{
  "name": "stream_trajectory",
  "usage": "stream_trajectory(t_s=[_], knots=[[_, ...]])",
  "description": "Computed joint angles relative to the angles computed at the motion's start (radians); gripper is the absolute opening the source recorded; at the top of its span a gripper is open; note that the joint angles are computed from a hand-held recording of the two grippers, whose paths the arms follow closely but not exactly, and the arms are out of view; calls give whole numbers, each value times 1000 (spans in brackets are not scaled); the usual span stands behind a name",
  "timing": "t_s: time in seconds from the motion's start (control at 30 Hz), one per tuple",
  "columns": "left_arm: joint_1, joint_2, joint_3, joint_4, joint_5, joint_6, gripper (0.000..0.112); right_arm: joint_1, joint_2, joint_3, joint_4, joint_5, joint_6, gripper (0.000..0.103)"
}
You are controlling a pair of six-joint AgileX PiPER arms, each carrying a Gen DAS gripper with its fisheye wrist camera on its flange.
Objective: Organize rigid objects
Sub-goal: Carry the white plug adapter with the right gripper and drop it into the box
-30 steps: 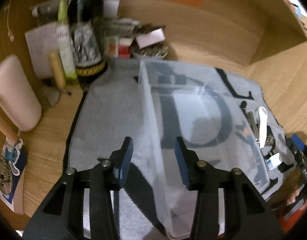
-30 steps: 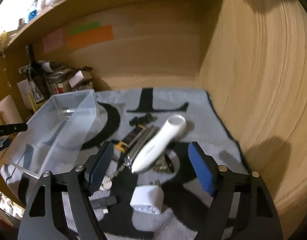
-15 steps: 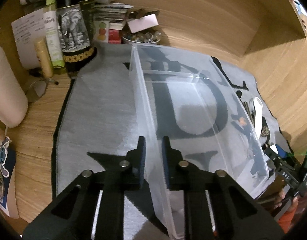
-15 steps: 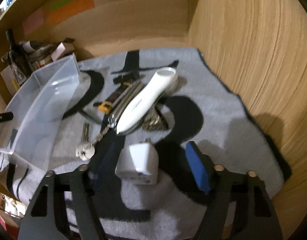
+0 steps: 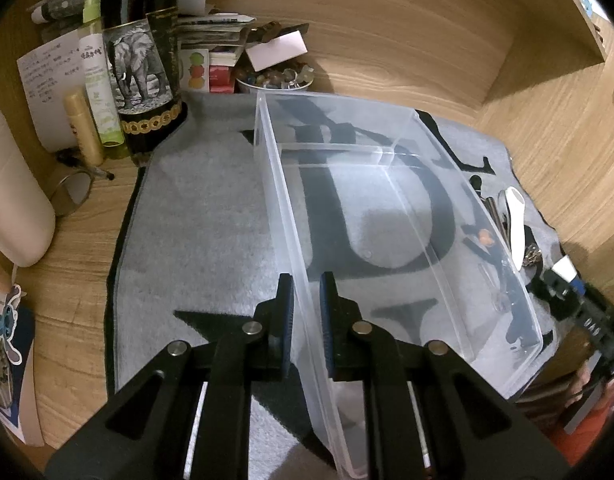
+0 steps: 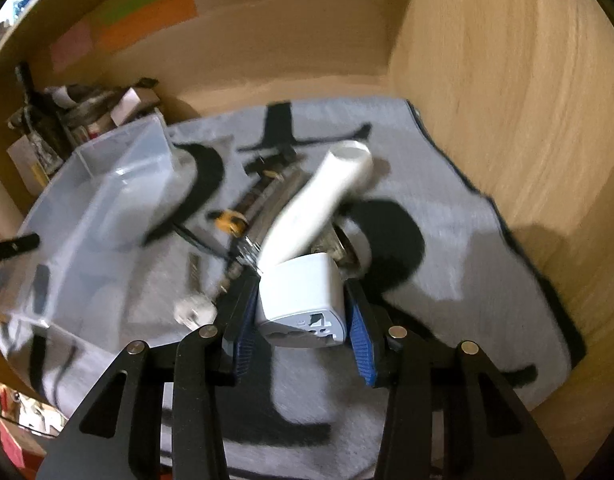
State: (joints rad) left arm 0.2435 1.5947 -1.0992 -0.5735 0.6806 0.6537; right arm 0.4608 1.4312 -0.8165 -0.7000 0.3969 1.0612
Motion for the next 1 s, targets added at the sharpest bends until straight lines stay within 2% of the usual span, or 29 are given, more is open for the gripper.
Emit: stream_trajectory(t_s=[0.1,0.23,0.33,0.5,0.6,0.7,1.0], knots=[[2,4,-6,-3,5,1,13,26,-10,-46,-20,2,4,38],[1,2,-5,-3,2,-6,13,67,-10,-94,-159,-39,109,38],[-1,-1,1,-5,-4,-10,13,109,13,-150,-240,-32,154,38],[7,0,4,-25,-5,3,13,155,72,-257,-255,-36,114,38],[8,-5,14,-36,-17,16,13,161,129,-336,-178,-48,6,38],[5,-9,20,-38,-28,17,13,158,185,-412,-32,-63,-167,38],[3,-13,26,-41,-35,18,13,175,365,-652,324,0,-578,38]])
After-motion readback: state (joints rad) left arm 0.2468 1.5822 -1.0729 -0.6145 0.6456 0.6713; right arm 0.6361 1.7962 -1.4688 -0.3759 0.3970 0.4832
